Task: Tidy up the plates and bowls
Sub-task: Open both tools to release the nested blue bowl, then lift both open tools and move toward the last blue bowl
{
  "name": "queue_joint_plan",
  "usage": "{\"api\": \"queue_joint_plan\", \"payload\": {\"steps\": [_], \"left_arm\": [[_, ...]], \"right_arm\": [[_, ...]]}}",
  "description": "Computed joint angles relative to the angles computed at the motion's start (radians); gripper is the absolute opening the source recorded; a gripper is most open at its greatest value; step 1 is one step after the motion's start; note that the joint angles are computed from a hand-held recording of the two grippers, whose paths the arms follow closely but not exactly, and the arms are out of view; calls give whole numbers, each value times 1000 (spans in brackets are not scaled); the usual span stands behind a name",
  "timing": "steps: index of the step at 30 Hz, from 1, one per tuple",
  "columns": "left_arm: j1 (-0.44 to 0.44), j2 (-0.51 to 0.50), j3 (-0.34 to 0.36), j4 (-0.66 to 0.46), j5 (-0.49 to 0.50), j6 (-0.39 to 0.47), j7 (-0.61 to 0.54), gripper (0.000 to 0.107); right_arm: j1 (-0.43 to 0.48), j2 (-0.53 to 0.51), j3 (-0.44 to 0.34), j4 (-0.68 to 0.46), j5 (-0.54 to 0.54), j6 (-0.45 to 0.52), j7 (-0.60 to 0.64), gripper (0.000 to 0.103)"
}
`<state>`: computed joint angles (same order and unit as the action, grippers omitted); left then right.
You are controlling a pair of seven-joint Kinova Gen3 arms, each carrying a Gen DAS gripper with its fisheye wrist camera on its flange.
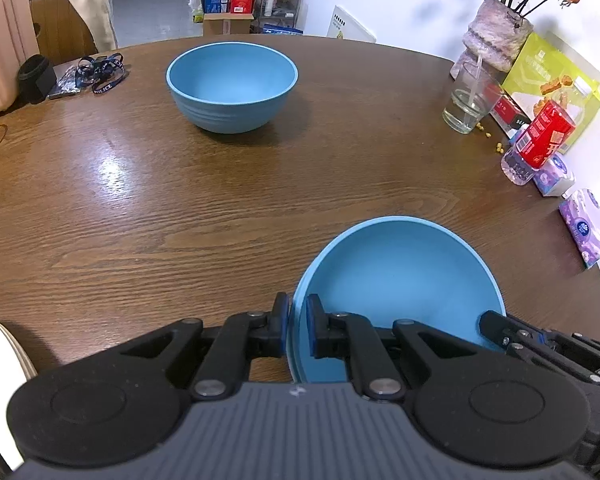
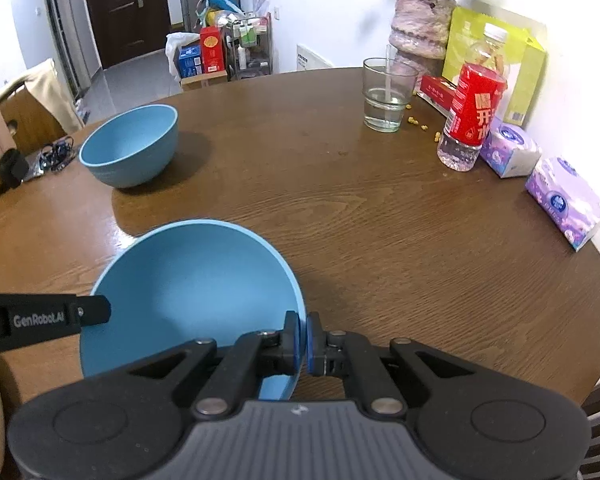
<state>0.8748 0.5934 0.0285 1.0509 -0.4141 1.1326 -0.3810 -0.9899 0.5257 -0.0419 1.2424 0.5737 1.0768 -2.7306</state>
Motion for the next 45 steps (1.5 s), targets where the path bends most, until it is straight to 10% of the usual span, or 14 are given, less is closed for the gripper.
{"api": "queue_joint_plan", "payload": {"steps": [7, 13, 23, 45], "left_arm": [[-2, 6, 0, -11, 7, 12, -2, 10], [8, -14, -7, 9, -15, -1, 15, 13], [47, -40, -25, 4, -99, 66, 92, 103], [55, -82, -16, -123, -177, 293, 118, 103]], "right_arm": [[7, 11, -2, -29, -16, 20, 33, 5], [21, -24, 1, 18, -20, -37, 7, 26], [61, -96, -29, 92, -22, -116, -1, 103], [162, -106, -70, -62, -179, -124, 281, 103]]}}
